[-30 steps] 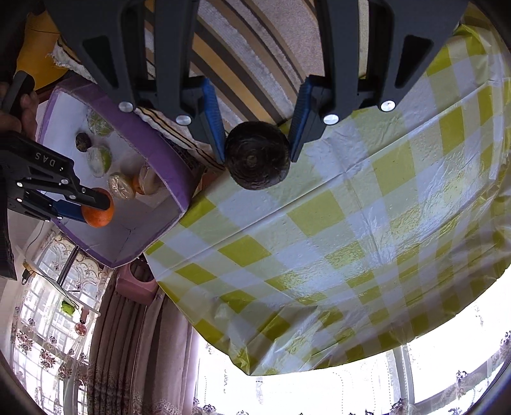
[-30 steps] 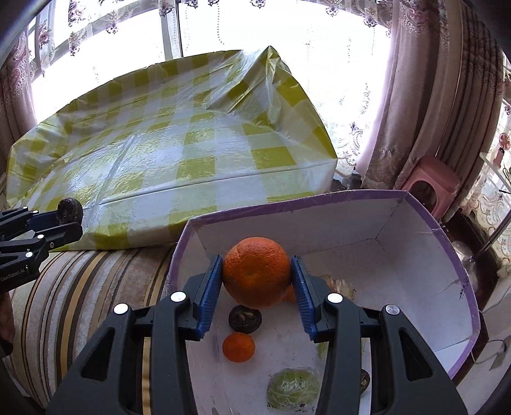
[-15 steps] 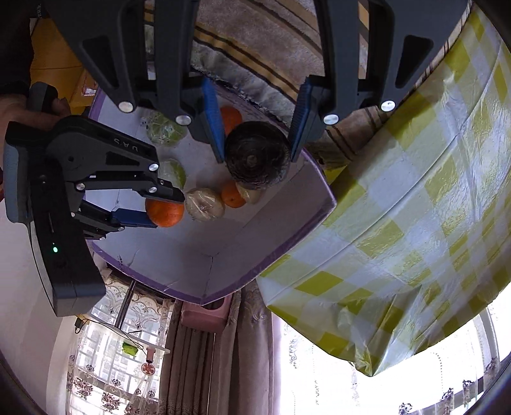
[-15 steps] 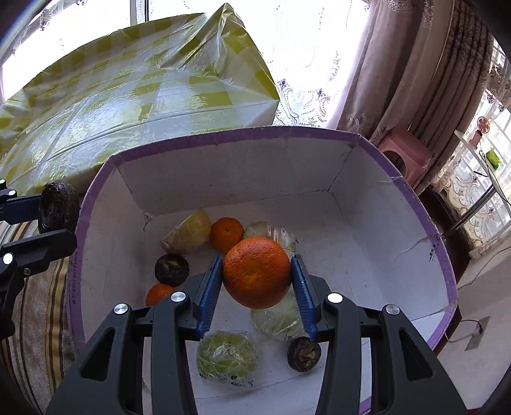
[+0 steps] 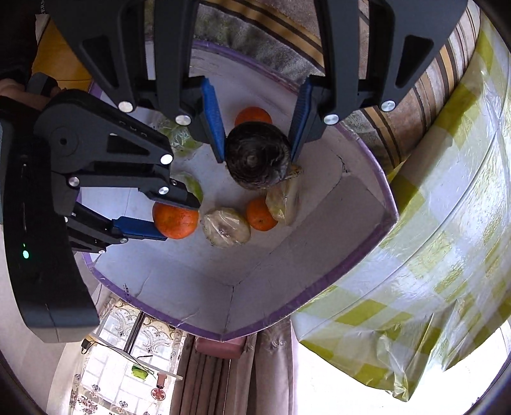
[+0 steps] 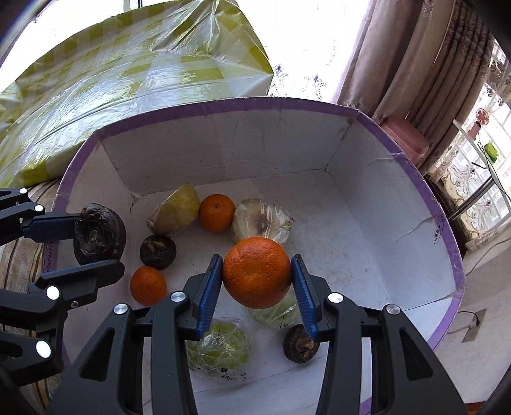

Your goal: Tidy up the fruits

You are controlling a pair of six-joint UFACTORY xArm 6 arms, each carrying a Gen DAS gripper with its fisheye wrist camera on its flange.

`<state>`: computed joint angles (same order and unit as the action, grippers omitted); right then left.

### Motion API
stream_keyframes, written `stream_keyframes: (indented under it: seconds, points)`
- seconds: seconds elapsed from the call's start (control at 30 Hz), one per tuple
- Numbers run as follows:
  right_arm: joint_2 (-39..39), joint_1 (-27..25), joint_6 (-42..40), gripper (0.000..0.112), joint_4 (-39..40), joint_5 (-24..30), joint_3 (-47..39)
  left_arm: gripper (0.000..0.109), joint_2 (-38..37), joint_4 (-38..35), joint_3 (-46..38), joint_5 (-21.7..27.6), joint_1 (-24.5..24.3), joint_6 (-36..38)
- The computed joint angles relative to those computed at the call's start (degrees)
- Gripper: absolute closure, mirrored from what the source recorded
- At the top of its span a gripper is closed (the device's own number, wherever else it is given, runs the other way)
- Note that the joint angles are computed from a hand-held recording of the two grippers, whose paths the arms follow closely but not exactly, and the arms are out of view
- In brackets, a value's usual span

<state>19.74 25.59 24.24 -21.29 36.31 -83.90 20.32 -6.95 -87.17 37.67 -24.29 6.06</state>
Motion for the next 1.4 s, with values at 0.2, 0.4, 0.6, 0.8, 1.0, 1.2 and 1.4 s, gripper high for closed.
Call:
stream_keyframes:
  seconds: [0.2, 0.4, 0.6, 0.8, 1.0, 1.2, 1.4]
  points:
    - [0.0, 0.0, 1.1, 0.064, -0.8, -0.3, 0.1, 0.066, 0.0, -0.8, -0.1, 0.0, -0.1, 0.4]
    - [-0.3, 0.0, 2.6, 0.049, -2.6, -0.8, 0.2, 0.057, -0.1, -2.3, -0.1, -0.3, 0.1, 1.8]
    - [-1.7, -0.2, 8.5, 0.035, -8.6, -1.2, 1.1, 0.035, -3.1, -3.8, 3.5, -4.0, 0.2, 1.6]
    - [-6.0, -0.9, 19.3, 0.026, -16.5, -1.8, 5.0, 0.018, -7.2, -12.8, 8.9, -8.8, 0.3, 2.9]
    - [-10.3, -1.4, 26.0, 0.026, -20.6, -1.3, 9.4, 0.008, -10.8, -12.3, 14.2, -12.5, -0.3, -2.8]
    - [-10.3, -0.6, 26.0, 0.026, -20.9, -0.8, 9.4, 0.007, -12.3, -10.7, 16.5, -15.1, -0.1, -6.5]
    - [-10.2, -0.4, 26.7, 0.026, -21.3, -0.7, 9.2, 0.007, -12.7, -4.6, 16.7, -15.6, 0.1, -11.0]
